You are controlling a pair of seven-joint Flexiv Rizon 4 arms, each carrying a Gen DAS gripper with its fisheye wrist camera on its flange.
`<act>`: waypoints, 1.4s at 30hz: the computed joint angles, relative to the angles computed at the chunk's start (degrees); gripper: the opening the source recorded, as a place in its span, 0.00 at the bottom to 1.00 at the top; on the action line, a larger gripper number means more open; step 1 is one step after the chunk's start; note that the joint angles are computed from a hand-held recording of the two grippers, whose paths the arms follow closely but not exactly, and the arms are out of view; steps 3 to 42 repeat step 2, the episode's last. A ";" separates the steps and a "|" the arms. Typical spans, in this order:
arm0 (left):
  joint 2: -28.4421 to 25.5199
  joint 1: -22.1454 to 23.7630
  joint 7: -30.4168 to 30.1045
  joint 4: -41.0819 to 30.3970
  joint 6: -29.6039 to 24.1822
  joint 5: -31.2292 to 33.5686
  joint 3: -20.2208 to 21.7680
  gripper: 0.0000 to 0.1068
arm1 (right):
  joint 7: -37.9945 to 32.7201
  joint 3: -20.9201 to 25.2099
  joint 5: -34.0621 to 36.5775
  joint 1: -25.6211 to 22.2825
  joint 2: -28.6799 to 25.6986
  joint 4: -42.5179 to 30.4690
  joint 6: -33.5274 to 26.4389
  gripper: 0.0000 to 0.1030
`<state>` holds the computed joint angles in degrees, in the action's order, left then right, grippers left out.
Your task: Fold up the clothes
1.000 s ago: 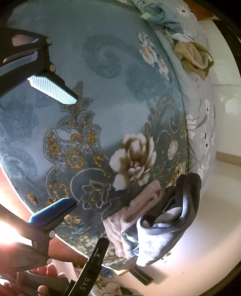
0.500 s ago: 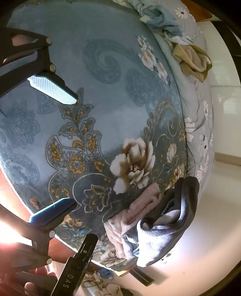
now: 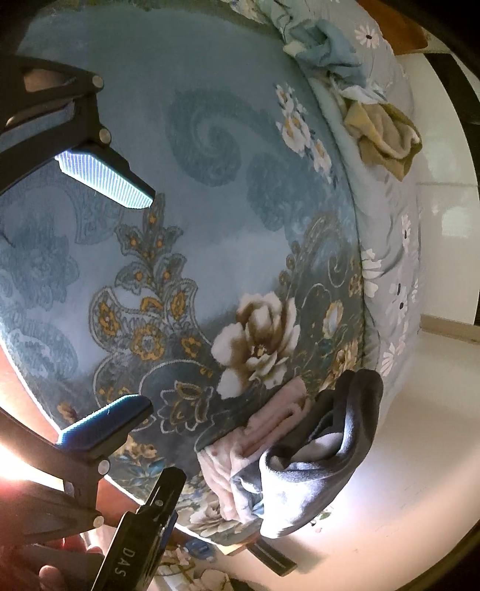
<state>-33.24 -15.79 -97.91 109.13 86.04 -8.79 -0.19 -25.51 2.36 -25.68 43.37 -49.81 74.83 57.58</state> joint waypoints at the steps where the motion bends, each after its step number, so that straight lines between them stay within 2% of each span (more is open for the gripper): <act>1: 0.05 0.13 -0.02 0.13 0.21 -0.05 -0.13 0.96 | -0.04 -0.02 -0.05 0.07 0.01 -0.08 -0.25 0.90; 42: 0.12 0.59 0.17 0.35 0.48 -0.21 -0.68 0.96 | 0.06 -0.11 -0.12 0.17 0.07 -0.07 -0.41 0.90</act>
